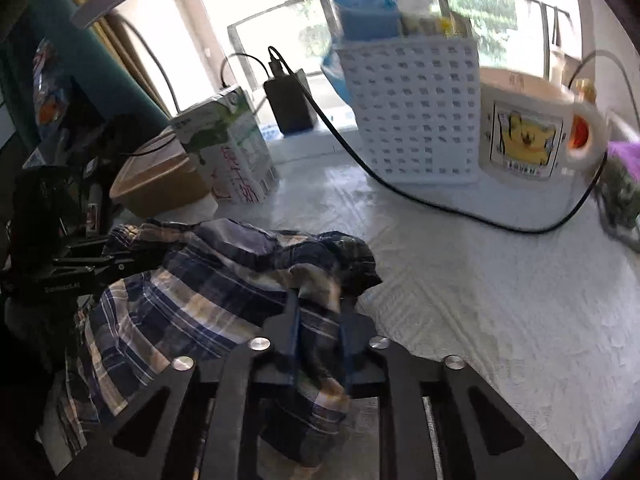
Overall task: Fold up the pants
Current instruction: 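Lift the folded pants with both grippers and carry them off the table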
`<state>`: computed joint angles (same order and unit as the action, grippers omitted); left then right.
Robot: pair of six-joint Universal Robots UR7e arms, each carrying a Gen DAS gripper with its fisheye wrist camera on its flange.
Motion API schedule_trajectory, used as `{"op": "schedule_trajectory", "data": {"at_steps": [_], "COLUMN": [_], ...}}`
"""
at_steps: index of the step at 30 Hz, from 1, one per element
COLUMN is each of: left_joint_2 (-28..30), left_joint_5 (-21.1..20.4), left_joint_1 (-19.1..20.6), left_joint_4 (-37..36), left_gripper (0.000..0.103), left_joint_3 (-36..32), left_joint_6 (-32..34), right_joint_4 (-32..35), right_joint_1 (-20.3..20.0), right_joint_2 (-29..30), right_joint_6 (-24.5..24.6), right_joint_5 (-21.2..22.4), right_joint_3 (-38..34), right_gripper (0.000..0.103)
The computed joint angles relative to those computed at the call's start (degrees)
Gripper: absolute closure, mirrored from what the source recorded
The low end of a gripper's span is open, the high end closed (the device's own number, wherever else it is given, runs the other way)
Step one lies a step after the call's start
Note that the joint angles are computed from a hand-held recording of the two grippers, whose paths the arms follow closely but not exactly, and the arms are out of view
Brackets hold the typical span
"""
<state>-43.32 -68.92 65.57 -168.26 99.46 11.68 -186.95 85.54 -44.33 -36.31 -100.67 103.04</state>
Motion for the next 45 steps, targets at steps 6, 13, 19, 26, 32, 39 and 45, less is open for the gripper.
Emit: {"op": "schedule_trajectory", "data": {"at_steps": [6, 13, 19, 26, 32, 39, 45], "left_joint_2": [-4.67, -12.31, -19.78, -29.59, -39.91, -51.94, -55.0], "left_joint_5": [-1.32, -1.12, 1.48, 8.33, 17.0, 30.22, 32.39], "left_joint_1": [-1.73, -5.0, -9.12, -15.04, -20.57, -29.1, -25.05], "left_joint_4": [-8.88, -22.78, -31.85, -39.91, -42.27, -40.11, -34.5], "left_gripper": [0.09, 0.092, 0.092, 0.092, 0.092, 0.092, 0.092], "left_joint_3": [6.78, 17.95, 26.56, 35.97, 42.84, 47.21, 46.53], "left_joint_6": [0.6, 0.93, 1.07, 1.77, 2.83, 7.97, 9.75], "right_joint_4": [-12.98, -25.26, -34.06, -39.24, -40.97, -40.42, -35.95], "right_joint_1": [4.2, 10.78, 16.92, 24.35, 29.21, 33.89, 32.94], "right_joint_2": [-0.76, -4.56, -6.4, -6.99, -5.96, -5.0, -1.4], "right_joint_6": [-5.74, -11.81, -15.4, -18.11, -19.1, -17.11, -9.43], "right_joint_5": [-2.03, -0.83, 0.54, 2.52, 5.18, 8.7, 10.3], "right_joint_3": [5.09, 12.6, 17.99, 21.22, 22.19, 21.89, 18.86], "right_gripper": [0.09, 0.09, 0.09, 0.09, 0.09, 0.09, 0.09]}}
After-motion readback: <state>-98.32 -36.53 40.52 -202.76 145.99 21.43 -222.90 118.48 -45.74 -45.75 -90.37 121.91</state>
